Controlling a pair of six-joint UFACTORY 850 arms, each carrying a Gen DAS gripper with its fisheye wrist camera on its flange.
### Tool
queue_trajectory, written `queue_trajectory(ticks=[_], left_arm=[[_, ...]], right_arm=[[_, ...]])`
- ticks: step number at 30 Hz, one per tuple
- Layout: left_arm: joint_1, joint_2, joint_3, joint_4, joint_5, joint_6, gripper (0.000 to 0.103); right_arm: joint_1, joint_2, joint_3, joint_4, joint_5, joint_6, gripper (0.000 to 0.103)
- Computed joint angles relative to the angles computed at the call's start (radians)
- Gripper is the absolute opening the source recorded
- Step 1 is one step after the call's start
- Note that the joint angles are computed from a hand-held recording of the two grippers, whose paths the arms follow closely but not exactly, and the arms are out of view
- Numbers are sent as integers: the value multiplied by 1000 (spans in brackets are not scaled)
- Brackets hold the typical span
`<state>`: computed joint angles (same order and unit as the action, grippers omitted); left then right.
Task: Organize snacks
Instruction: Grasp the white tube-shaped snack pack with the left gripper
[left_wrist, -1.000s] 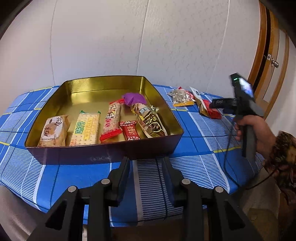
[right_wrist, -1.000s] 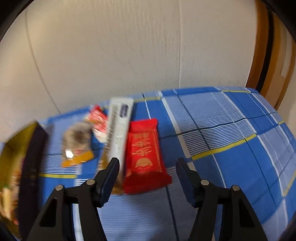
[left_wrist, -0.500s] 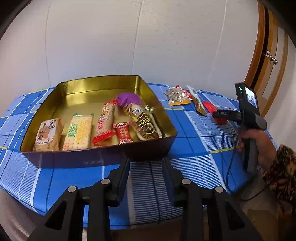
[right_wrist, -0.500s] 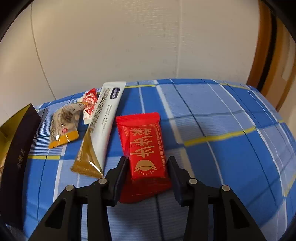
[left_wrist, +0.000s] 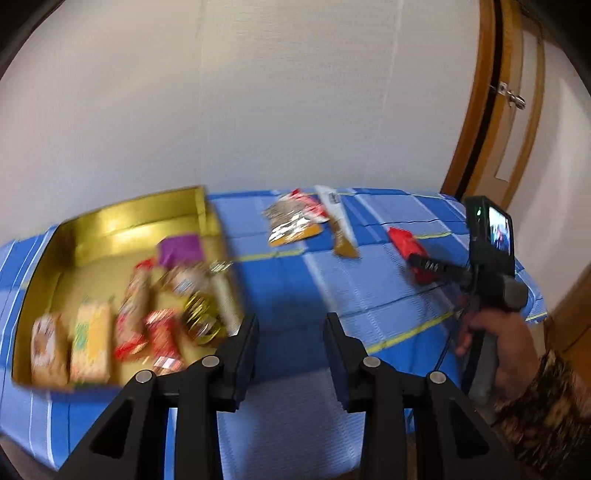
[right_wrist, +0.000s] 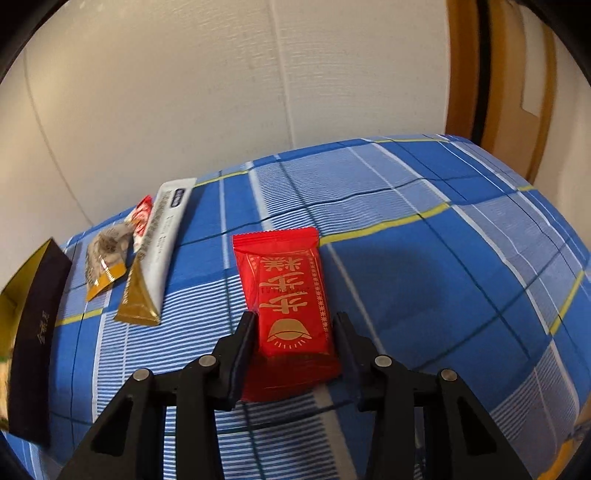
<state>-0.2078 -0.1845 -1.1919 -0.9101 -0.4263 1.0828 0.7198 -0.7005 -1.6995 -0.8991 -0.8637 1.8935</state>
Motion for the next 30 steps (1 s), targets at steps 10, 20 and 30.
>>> queue_trajectory(ticks=[10,20,30], left_arm=[[-178,-259,-324,443,-14,-424,43],[-267,-541,-673,878,-149,-868,43],[-285,-644,-794,942,-180,-915,42]], right_arm=[[-2,9,16,3,-27,39,43],[-1,18,30,1,-45,82,44],[-2,17,31,1,-42,79,44]])
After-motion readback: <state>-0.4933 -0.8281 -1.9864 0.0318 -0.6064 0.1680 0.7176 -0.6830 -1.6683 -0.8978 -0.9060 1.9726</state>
